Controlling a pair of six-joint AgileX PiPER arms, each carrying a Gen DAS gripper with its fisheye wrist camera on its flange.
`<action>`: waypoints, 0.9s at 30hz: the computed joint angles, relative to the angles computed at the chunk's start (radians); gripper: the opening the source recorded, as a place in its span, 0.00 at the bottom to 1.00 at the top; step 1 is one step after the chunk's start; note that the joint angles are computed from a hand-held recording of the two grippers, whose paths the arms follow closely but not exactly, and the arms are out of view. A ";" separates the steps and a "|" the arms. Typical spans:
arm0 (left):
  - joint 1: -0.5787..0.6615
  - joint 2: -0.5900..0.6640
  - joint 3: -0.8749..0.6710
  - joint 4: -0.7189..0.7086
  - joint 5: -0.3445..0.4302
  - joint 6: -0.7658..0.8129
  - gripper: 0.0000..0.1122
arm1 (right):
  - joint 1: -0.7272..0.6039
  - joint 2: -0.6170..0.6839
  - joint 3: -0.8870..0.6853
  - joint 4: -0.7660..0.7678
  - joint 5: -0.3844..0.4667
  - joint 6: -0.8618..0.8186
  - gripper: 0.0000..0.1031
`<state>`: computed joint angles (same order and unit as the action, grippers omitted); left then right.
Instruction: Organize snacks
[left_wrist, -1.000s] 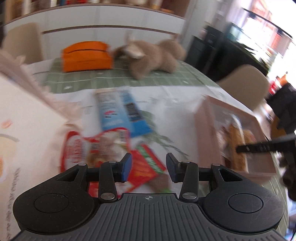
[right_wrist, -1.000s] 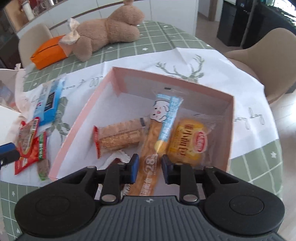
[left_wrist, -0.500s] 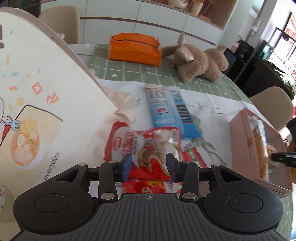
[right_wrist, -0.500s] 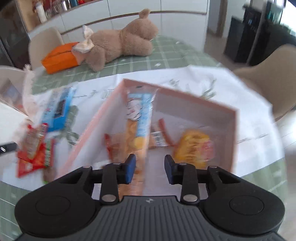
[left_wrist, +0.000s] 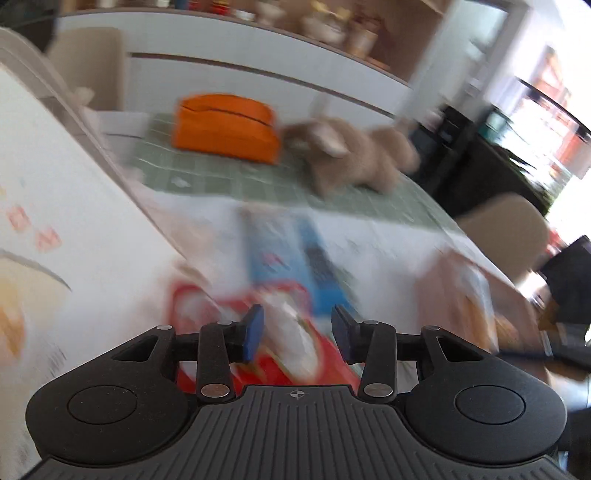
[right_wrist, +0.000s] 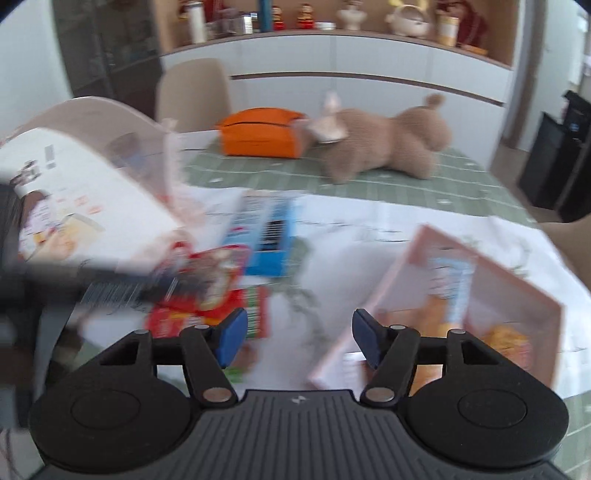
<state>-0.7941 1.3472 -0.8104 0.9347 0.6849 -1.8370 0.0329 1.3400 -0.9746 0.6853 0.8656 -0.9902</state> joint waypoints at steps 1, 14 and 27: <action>0.058 0.018 -0.007 -0.042 -0.043 0.056 0.40 | 0.007 -0.013 0.023 0.019 0.005 -0.015 0.60; 0.228 0.026 0.079 -0.295 -0.257 0.312 0.39 | 0.319 0.049 0.322 0.095 -0.473 0.083 0.41; -0.042 0.016 0.085 -0.282 -0.346 0.014 0.39 | -0.120 -0.232 0.448 -0.012 -0.181 -0.087 0.34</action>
<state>-0.8356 1.3629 -0.7254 0.6522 0.3392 -1.8226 -0.0871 1.1079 -0.5265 0.6730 0.6844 -1.0769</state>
